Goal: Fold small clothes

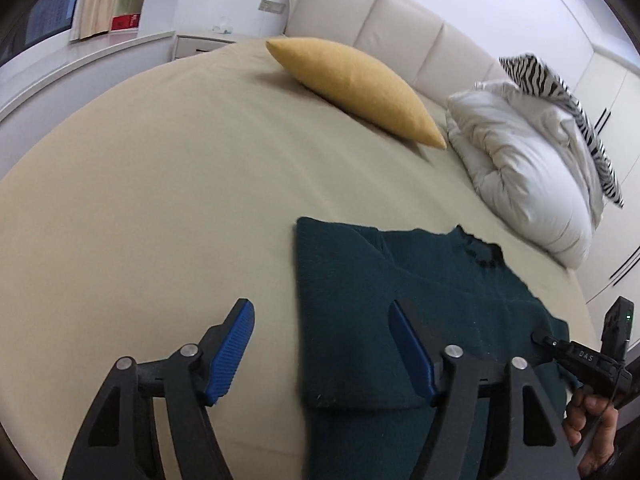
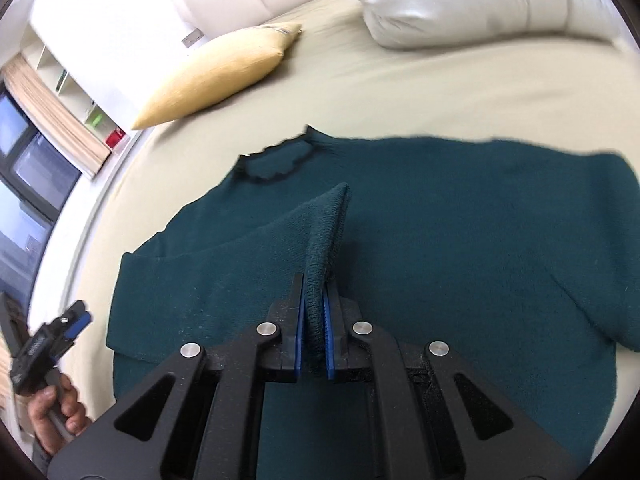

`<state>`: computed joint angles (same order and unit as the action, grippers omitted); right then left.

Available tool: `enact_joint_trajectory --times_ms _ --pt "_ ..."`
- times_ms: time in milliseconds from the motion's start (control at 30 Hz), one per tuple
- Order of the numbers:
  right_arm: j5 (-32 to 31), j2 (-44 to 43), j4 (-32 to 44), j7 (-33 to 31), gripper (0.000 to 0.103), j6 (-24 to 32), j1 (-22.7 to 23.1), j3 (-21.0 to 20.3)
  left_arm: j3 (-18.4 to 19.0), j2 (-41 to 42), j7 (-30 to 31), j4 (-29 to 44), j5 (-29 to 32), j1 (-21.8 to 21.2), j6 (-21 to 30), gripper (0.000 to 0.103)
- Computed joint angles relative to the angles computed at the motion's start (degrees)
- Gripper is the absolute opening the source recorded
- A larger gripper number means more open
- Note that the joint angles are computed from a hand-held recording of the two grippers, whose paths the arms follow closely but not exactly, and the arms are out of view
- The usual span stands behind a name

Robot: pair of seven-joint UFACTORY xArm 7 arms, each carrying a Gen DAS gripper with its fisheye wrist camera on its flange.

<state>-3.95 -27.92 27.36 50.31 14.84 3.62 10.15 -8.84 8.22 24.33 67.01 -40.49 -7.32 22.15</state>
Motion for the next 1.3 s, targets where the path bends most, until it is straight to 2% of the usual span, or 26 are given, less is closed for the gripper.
enact_joint_trajectory --times_ms 100,200,333,433,533,633,733,867,1000,1100,1133,1167,1200,1300 --pt "-1.9 1.9 1.0 -1.3 0.006 0.6 -1.2 0.5 0.5 3.6 -5.5 3.0 8.1 -2.2 -0.6 0.061" --pt "-2.8 3.2 0.2 0.0 0.006 -2.3 -2.2 1.0 1.4 6.4 -11.8 5.1 16.7 -4.3 -2.3 0.056" --pt "-3.4 -0.9 -3.3 2.0 0.006 -2.0 -3.0 2.3 2.2 9.2 -17.7 6.2 25.7 -5.8 -3.4 0.056" --pt "-4.4 -5.4 -5.4 3.6 0.006 0.2 -2.0 1.2 -0.1 9.4 -15.9 4.9 25.3 -3.6 -5.6 0.057" --pt "-3.4 -4.5 -4.5 2.9 0.006 1.1 -3.3 2.2 0.5 9.6 -16.8 4.2 28.8 -4.4 -7.3 0.058" --pt "-4.2 -1.5 -3.1 2.6 0.006 2.3 -3.8 2.2 -2.5 9.7 -14.1 4.4 25.6 -1.4 -6.9 0.058" --pt "-3.8 -1.6 -4.5 3.2 0.006 0.7 -3.3 1.3 -4.4 9.2 -10.5 4.1 21.5 0.8 -6.3 0.058" --pt "-4.8 -2.9 -3.8 3.4 0.006 0.8 -4.3 1.9 -3.6 8.8 -10.2 3.3 21.1 -0.2 -7.3 0.058" --pt "-7.1 -4.1 -1.9 3.8 0.006 2.4 -6.4 3.3 -4.2 8.4 -9.1 2.3 19.2 0.2 -8.9 0.058" --pt "-8.1 -2.7 -2.1 3.8 0.006 3.5 -7.2 2.9 -3.9 8.6 -8.9 2.0 19.5 -0.2 -9.8 0.058" --pt "-6.1 0.0 -2.6 1.5 0.006 3.3 -5.0 0.2 -2.4 8.6 -10.6 2.0 21.7 -1.7 -9.8 0.058" --pt "-5.1 0.9 -4.0 0.9 0.006 0.7 -4.0 -1.1 -1.6 8.6 -11.8 2.0 23.2 -2.5 -9.9 0.058" --pt "-6.0 0.3 -5.2 1.8 0.006 -1.7 -5.4 0.0 -1.2 8.7 -12.5 2.1 24.3 -2.8 -10.0 0.058" --pt "-5.5 -0.5 -4.7 2.9 0.009 -0.6 -6.1 1.1 -3.6 8.6 -10.9 2.1 22.1 -0.4 -9.8 0.058"
